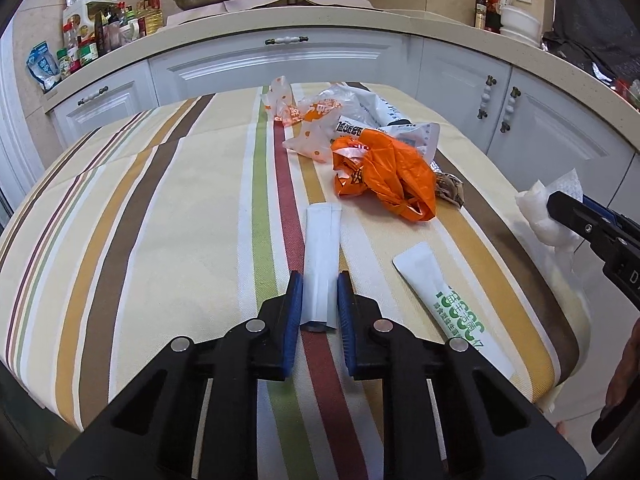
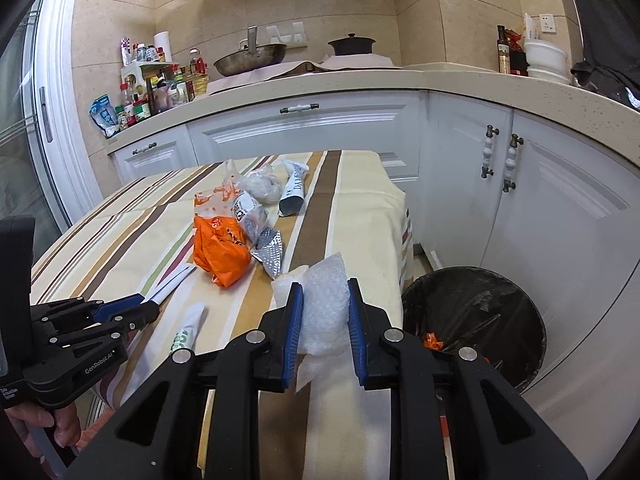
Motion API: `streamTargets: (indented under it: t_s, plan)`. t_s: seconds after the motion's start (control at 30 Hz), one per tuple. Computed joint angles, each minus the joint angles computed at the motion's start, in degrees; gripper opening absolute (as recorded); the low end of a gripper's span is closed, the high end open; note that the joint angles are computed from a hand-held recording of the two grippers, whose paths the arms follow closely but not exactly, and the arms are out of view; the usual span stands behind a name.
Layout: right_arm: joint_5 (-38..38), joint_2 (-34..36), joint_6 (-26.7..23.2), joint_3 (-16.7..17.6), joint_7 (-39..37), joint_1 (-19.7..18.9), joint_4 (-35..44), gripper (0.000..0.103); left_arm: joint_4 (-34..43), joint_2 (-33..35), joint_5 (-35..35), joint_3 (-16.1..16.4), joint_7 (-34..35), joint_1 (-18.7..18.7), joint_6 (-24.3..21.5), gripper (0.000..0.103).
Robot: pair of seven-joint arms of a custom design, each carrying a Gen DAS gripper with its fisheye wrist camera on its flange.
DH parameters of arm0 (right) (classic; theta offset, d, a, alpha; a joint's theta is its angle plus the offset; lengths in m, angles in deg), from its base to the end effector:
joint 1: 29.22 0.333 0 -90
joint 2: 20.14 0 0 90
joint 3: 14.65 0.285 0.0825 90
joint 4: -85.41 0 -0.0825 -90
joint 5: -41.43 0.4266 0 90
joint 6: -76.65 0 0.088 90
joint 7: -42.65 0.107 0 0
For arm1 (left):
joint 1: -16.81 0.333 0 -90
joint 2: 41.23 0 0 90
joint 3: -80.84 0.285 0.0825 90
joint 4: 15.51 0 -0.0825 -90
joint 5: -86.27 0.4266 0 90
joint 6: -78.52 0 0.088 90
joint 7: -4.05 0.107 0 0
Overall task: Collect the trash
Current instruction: 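Grasp the white paper tube with the left tool while the right tool grasps bubble wrap, then carry the tube and bubble wrap over the bin and release both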
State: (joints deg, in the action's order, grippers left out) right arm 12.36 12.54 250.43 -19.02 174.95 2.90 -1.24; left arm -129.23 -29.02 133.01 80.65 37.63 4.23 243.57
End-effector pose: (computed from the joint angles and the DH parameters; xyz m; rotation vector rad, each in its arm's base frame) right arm 0.6576 0.4009 0.3918 -1.7670 1.3627 -0.5734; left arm 0.6344 -0.1866 0.3685 -1.7910 1.7214 -0.7034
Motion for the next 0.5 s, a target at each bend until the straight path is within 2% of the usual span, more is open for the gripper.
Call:
streamTargets:
  t_s: [0.3,0.5]
  plan:
    - [-3.4,-1.4,0.2,-4.6,6.0,2.6,-2.0,0.023,-3.1,-3.4,2.1,-0.5,-2.5,1.0,1.1,0.012]
    - [-9.6,-2.6,-0.7,-9.3,13.9,4.8,-3.2,0.023,-3.1,-5.2,5.5,-1.8,-5.6,2.3,3.1,0.012]
